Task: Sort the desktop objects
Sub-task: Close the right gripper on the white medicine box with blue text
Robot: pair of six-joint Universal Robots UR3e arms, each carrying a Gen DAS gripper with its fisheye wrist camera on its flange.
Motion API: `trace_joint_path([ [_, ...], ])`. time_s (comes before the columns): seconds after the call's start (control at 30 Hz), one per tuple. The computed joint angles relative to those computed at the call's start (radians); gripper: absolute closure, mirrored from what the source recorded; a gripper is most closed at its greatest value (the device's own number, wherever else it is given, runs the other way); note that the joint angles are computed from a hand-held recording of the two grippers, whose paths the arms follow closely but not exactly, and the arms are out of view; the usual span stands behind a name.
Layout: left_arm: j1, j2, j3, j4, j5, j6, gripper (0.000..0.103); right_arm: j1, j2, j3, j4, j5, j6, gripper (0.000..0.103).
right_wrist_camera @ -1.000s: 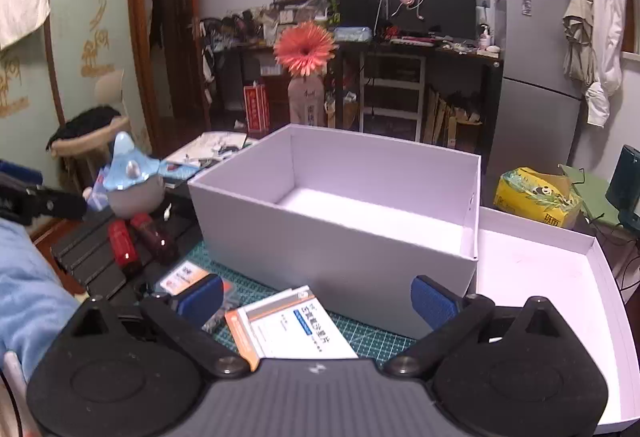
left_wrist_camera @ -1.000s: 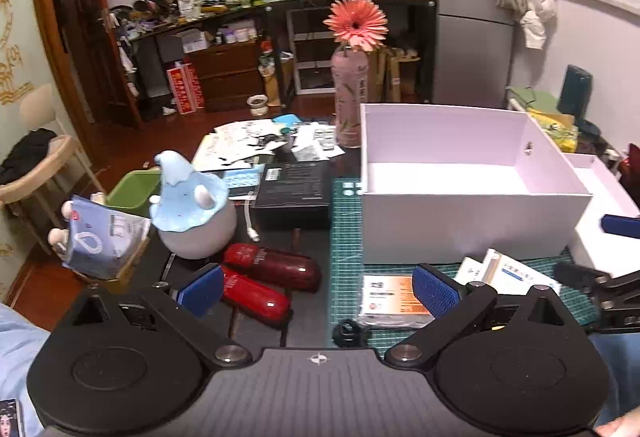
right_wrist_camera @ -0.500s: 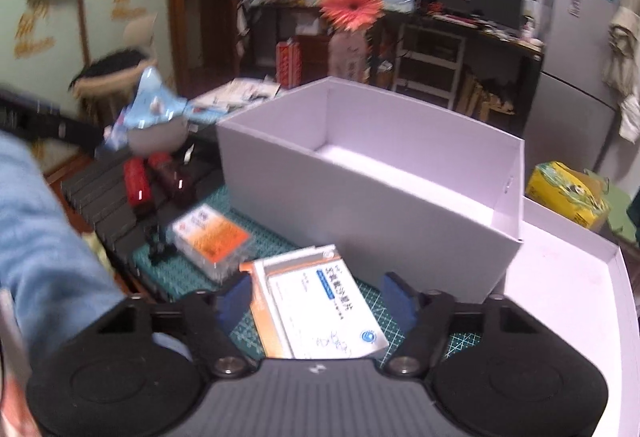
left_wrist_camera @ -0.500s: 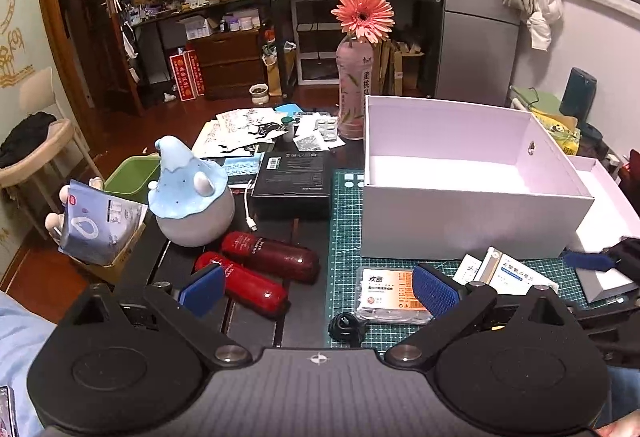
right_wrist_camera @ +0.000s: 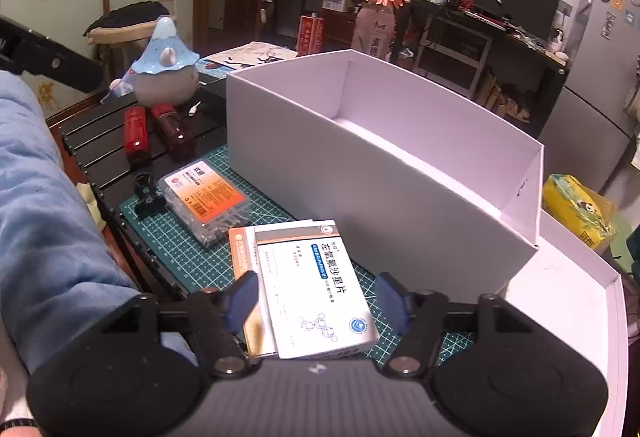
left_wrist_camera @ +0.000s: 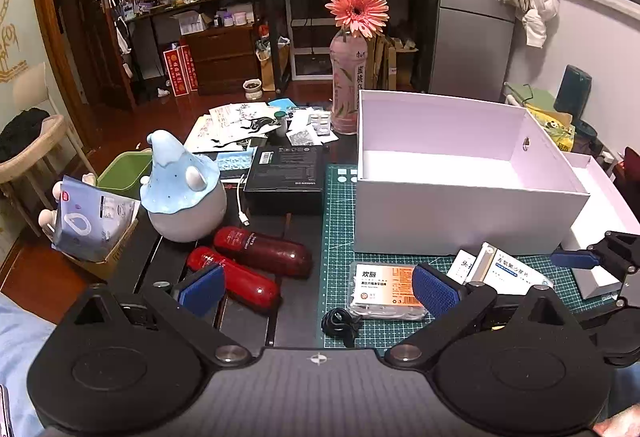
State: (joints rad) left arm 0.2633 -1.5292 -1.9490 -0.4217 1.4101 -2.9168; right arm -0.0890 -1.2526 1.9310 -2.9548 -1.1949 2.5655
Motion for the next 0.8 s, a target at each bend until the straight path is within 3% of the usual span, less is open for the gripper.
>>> trace_joint_path([
  [0.03, -0.003, 0.0, -0.001, 0.004, 0.005, 0.0, 0.002, -0.008, 0.002, -0.003, 0.011, 0.018, -0.007, 0.022],
  [0.8, -0.034, -0.024, 0.012, 0.008, 0.051, 0.004, 0.001, -0.023, 0.163, -0.195, 0.161, 0.082, -0.026, 0.022],
])
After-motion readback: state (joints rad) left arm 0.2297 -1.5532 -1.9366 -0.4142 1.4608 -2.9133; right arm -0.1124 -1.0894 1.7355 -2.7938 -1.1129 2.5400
